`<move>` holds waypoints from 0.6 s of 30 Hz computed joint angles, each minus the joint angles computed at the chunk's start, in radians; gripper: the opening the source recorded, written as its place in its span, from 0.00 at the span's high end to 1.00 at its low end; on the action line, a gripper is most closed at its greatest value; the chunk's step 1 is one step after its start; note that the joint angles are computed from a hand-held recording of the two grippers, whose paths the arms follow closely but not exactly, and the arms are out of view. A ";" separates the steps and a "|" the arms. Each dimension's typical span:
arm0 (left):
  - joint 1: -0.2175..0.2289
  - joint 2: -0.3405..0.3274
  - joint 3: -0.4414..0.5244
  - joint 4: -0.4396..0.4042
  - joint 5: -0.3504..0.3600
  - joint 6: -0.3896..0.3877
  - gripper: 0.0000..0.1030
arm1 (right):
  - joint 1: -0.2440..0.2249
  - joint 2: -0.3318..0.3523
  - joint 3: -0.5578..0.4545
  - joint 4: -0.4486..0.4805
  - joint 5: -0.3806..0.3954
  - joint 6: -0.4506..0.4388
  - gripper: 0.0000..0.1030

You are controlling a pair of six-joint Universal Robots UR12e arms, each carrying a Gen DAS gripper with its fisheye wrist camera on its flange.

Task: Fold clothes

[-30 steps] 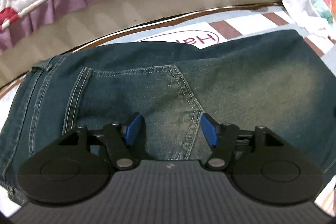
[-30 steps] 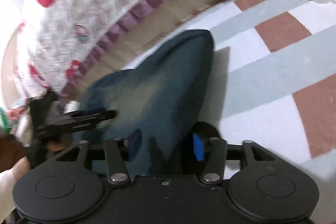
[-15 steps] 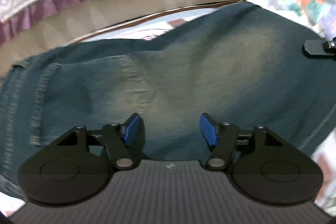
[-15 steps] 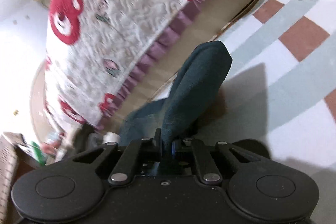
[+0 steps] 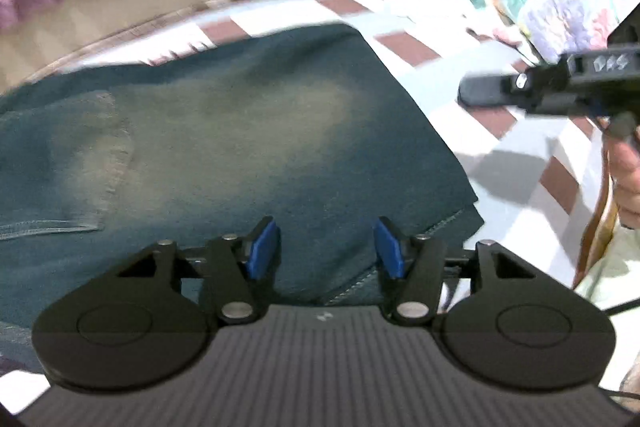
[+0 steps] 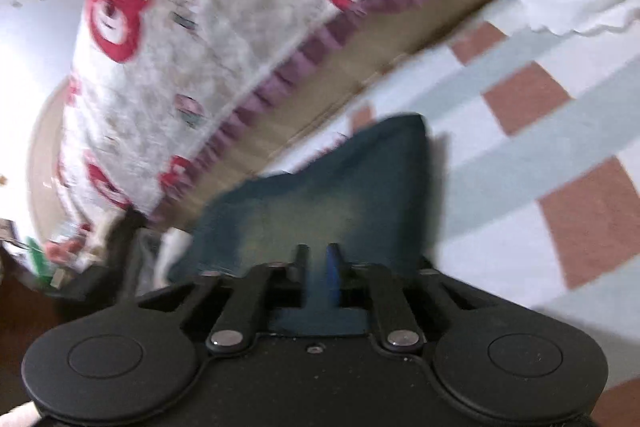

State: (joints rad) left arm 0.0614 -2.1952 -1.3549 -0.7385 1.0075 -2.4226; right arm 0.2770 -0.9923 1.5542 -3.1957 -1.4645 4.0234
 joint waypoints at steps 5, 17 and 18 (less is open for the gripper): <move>0.014 -0.002 -0.044 0.219 0.145 -0.130 0.40 | 0.003 0.001 -0.016 0.137 -0.018 -0.052 0.44; 0.041 -0.008 -0.066 0.242 0.125 -0.236 0.39 | -0.031 0.071 -0.017 -0.012 0.238 0.176 0.44; 0.040 -0.007 -0.067 0.244 0.127 -0.233 0.39 | -0.031 0.083 -0.026 -0.034 0.238 0.192 0.44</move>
